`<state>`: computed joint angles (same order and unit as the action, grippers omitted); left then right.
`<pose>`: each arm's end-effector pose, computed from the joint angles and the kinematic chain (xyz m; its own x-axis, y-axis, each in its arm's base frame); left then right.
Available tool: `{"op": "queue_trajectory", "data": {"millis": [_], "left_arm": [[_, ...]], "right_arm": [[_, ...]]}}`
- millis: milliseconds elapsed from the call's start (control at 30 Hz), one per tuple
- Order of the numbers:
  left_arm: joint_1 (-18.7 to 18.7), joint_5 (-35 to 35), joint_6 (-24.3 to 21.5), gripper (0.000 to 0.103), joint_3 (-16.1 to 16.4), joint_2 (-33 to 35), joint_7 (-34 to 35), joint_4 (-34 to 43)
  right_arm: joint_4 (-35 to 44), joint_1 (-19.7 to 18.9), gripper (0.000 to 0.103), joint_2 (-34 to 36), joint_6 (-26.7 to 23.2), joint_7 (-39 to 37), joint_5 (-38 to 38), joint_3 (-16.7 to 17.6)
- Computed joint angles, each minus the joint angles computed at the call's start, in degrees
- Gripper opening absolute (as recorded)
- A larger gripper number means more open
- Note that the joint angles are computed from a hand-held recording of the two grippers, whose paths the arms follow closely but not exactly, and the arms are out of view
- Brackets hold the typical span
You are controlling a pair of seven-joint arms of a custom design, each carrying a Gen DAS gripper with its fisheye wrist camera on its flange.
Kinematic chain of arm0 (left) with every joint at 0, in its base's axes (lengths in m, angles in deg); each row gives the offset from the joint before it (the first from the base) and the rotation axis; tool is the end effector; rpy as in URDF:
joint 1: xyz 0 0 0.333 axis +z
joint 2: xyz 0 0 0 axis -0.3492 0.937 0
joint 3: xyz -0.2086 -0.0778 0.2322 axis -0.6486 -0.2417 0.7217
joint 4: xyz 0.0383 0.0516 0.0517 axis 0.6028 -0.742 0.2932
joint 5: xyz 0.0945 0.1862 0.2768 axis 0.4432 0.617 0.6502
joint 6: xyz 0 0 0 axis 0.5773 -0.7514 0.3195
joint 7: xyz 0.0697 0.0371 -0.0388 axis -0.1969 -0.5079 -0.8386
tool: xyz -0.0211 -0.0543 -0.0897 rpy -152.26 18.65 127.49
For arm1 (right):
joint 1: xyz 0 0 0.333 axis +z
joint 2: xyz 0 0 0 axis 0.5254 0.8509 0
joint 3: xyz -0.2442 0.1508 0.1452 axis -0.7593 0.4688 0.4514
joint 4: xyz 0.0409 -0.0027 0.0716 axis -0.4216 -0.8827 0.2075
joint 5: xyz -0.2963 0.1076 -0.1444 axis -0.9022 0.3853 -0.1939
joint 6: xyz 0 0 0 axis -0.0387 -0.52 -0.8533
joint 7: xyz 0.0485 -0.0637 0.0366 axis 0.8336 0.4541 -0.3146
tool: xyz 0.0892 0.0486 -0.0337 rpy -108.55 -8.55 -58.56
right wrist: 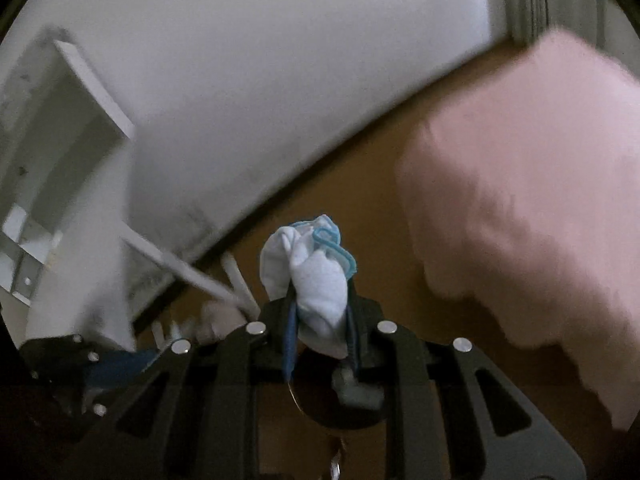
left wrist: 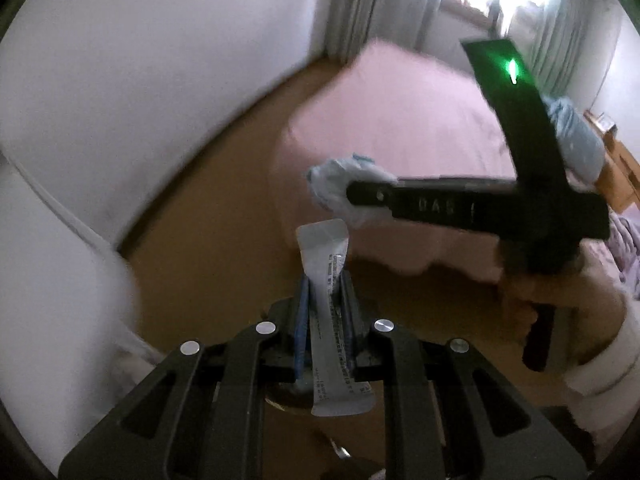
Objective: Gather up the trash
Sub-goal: 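Carry tube and cloth over the black bin and open both tools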
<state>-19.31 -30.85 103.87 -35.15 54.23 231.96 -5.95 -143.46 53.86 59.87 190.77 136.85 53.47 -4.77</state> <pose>0.5947 -0.1078 0.5649 -0.7535 -0.6361 0.1662 -0.5985 0.5592 -0.5736 0.4667 0.2735 0.6276 -0.3181 -0.9069 -0.2762 -0.7557 0.4185 -0.5038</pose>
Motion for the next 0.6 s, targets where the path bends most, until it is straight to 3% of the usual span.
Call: {"op": "queue_trajectory", "data": {"millis": [100,200,233,367,600], "left_arm": [[-3.0,9.4,-1.0,0.014,0.4,6.5,-8.0,0.5],[-5.1,17.9,-3.8,0.014,1.2,15.5,-16.6,5.3],[-5.6,20.2,-5.7,0.014,1.5,19.1,-19.5,8.5],[-5.1,24.0,-6.4,0.014,0.7,26.3,-24.0,11.9],[-4.1,23.6,-10.4,0.014,-1.3,30.9,-26.0,15.5]], "right_arm": [[-7.1,-0.8,0.02,1.4,2.7,-7.9,14.0,-2.2],[-7.2,-1.2,0.02,7.4,0.5,-16.3,24.7,-2.3],[-6.1,-1.2,0.02,9.5,-0.8,-17.5,26.3,-2.1],[-3.6,-1.5,0.02,16.4,-4.3,-21.2,30.7,-1.9],[-1.3,-1.5,0.02,21.0,-4.8,-20.2,33.1,-2.4]]}}
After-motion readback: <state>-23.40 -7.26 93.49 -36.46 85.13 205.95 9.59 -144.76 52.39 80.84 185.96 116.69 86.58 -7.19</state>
